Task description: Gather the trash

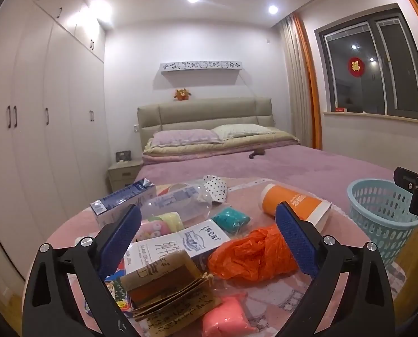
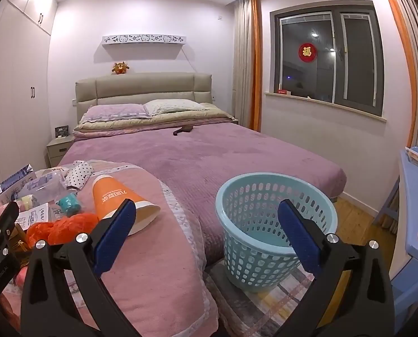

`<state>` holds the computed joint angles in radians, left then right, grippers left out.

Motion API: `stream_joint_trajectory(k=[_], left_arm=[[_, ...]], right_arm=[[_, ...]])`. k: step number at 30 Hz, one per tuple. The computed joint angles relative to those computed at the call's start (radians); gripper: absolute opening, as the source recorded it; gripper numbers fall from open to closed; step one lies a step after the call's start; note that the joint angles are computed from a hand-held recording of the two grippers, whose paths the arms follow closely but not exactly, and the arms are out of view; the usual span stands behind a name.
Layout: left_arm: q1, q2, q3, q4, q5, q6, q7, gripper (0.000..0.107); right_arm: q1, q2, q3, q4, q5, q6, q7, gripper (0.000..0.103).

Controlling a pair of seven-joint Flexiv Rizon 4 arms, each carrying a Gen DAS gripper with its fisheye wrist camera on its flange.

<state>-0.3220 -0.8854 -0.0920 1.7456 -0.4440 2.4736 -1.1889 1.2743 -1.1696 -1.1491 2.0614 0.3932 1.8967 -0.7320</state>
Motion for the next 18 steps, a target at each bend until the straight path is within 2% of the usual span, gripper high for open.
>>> stream_joint_trajectory(k=[4, 18], left_arm=[[-0.01, -0.002, 0.006, 0.001, -0.012, 0.016, 0.013, 0.095], [-0.032, 0.002, 0.011, -0.006, -0.089, -0.019, 0.042, 0.096]], right_arm=[[0.007, -0.007, -0.006, 0.001, 0.004, -0.002, -0.001, 0.097], [0.017, -0.008, -0.014, 0.009, -0.002, -0.007, 0.007, 0.097]])
